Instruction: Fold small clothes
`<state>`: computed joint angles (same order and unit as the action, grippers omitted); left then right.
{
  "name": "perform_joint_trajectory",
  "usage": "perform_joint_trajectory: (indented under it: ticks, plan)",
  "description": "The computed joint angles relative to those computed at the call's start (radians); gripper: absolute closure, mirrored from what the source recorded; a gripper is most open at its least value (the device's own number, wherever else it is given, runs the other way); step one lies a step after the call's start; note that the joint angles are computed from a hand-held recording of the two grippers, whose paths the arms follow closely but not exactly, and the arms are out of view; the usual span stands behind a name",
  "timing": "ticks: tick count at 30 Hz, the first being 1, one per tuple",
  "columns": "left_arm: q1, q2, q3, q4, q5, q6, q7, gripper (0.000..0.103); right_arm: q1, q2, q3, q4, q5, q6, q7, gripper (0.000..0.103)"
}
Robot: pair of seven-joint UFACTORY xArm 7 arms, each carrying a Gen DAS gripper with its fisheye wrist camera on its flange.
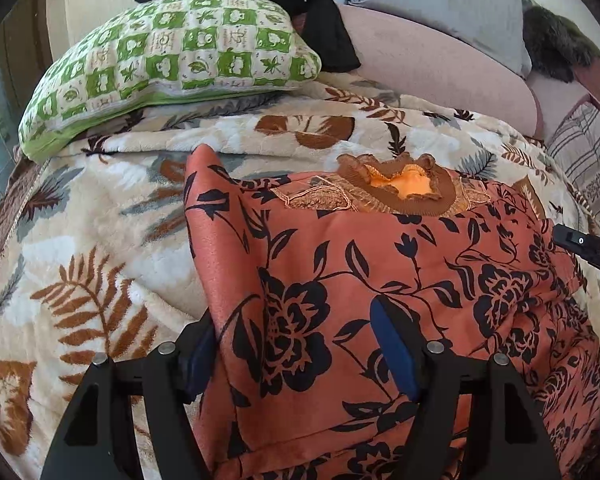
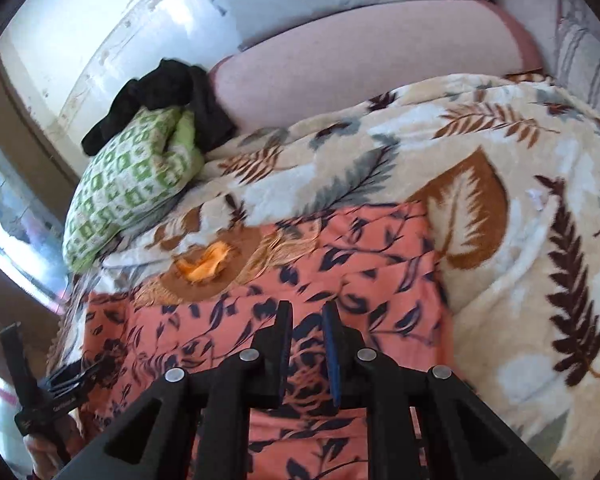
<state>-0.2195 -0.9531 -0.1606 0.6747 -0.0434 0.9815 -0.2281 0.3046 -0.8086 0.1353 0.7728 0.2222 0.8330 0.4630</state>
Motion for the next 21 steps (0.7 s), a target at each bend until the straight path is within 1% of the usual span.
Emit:
perform_joint_trajectory:
  ticks: [2, 4, 5, 7, 9, 10, 11, 12, 13, 15, 17, 19, 21]
  plan:
    - [0.017, -0.010, -0.007, -0.002, 0.016, -0.009, -0.010, 0.030, 0.059, 0.032, -0.007, 0.011, 0.036, -0.007, -0.046, 0.086]
    - [0.057, -0.028, -0.032, -0.007, 0.056, -0.027, -0.041, 0.030, 0.103, 0.062, -0.005, 0.025, 0.062, -0.005, -0.090, 0.086]
    - [0.085, -0.041, -0.054, -0.011, 0.091, -0.040, -0.059, 0.030, 0.113, 0.073, 0.004, 0.031, 0.065, -0.003, -0.102, 0.086]
    - [0.159, -0.071, -0.121, -0.016, 0.195, -0.059, -0.100, 0.030, 0.123, 0.083, 0.024, 0.035, 0.063, -0.009, -0.115, 0.086]
    - [0.231, -0.094, -0.189, -0.020, 0.304, -0.064, -0.140, 0.026, 0.130, 0.076, 0.032, 0.025, 0.066, -0.032, -0.125, 0.086]
    - [0.251, -0.100, -0.208, -0.022, 0.342, -0.062, -0.153, 0.026, 0.136, 0.067, 0.032, 0.018, 0.073, -0.049, -0.127, 0.086]
    - [0.250, -0.103, -0.209, -0.022, 0.359, -0.063, -0.159, 0.026, 0.141, 0.059, 0.030, 0.013, 0.078, -0.063, -0.132, 0.086]
    - [0.224, -0.103, -0.186, -0.023, 0.349, -0.073, -0.154, 0.026, 0.145, 0.048, 0.026, 0.009, 0.082, -0.073, -0.137, 0.086]
    - [0.174, -0.102, -0.145, -0.026, 0.315, -0.090, -0.137, 0.026, 0.153, 0.043, 0.020, 0.006, 0.089, -0.086, -0.146, 0.086]
    - [0.038, -0.091, -0.052, -0.026, 0.202, -0.110, -0.069, 0.026, 0.180, 0.041, 0.002, 0.012, 0.109, -0.090, -0.178, 0.086]
    - [-0.066, -0.070, 0.003, -0.024, 0.096, -0.117, -0.008, 0.026, 0.214, 0.048, -0.025, 0.029, 0.134, -0.063, -0.225, 0.086]
    - [-0.120, -0.035, 0.026, -0.017, 0.018, -0.101, 0.032, 0.026, 0.242, 0.067, -0.045, 0.047, 0.171, -0.019, -0.264, 0.086]
    - [-0.150, 0.021, 0.041, 0.000, -0.052, -0.057, 0.052, 0.026, 0.228, 0.084, -0.034, 0.050, 0.187, 0.009, -0.260, 0.086]
